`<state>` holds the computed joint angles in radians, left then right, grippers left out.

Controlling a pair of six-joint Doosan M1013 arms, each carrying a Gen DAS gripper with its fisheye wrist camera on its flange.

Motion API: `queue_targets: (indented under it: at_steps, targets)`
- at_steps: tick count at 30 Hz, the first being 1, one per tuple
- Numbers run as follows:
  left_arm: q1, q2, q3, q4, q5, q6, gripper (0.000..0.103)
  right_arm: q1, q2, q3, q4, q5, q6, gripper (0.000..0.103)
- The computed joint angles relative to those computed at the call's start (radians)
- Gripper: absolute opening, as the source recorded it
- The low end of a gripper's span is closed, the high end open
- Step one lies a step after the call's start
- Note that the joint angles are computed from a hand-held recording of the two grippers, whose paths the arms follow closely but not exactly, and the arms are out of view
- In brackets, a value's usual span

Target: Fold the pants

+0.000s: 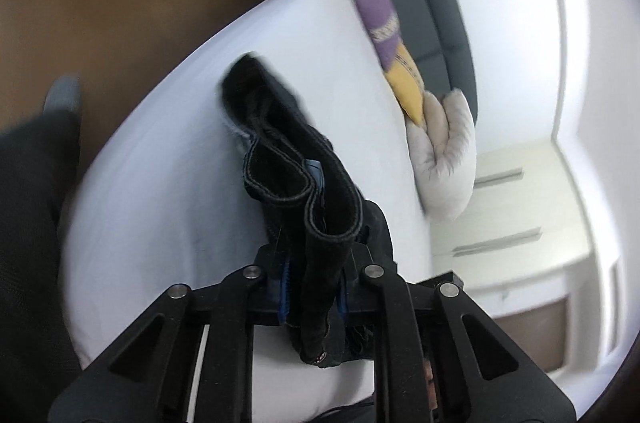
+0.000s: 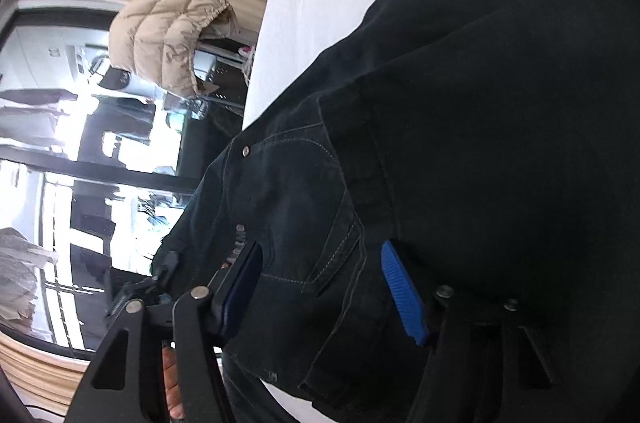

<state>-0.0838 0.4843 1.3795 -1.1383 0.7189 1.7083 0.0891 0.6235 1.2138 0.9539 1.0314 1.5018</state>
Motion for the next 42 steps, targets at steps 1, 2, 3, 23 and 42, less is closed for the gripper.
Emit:
queue_targets:
  at_steps: [1,2,3,23,42]
  targets:
    - [-0.01,0.0,-0.02,0.037,-0.004,0.004,0.015,-0.002,-0.001,0.004,0.013,-0.002,-0.006,0.066]
    - [-0.023,0.003,-0.047,0.085,-0.007,0.007,0.015,-0.006,-0.002,0.006,0.028,0.002,-0.004,0.065]
    - [-0.032,0.005,-0.064,0.112,-0.006,0.003,0.015,-0.012,-0.005,0.008,0.04,0.005,0.011,0.065]
    - [-0.343,0.072,-0.249,0.725,0.062,0.147,0.015,-0.018,0.118,-0.379,-0.125,0.323,-0.013,0.085]
    - [-0.402,0.09,-0.252,0.849,0.061,0.145,0.015,-0.021,0.041,-0.254,-0.231,0.234,-0.045,0.017]
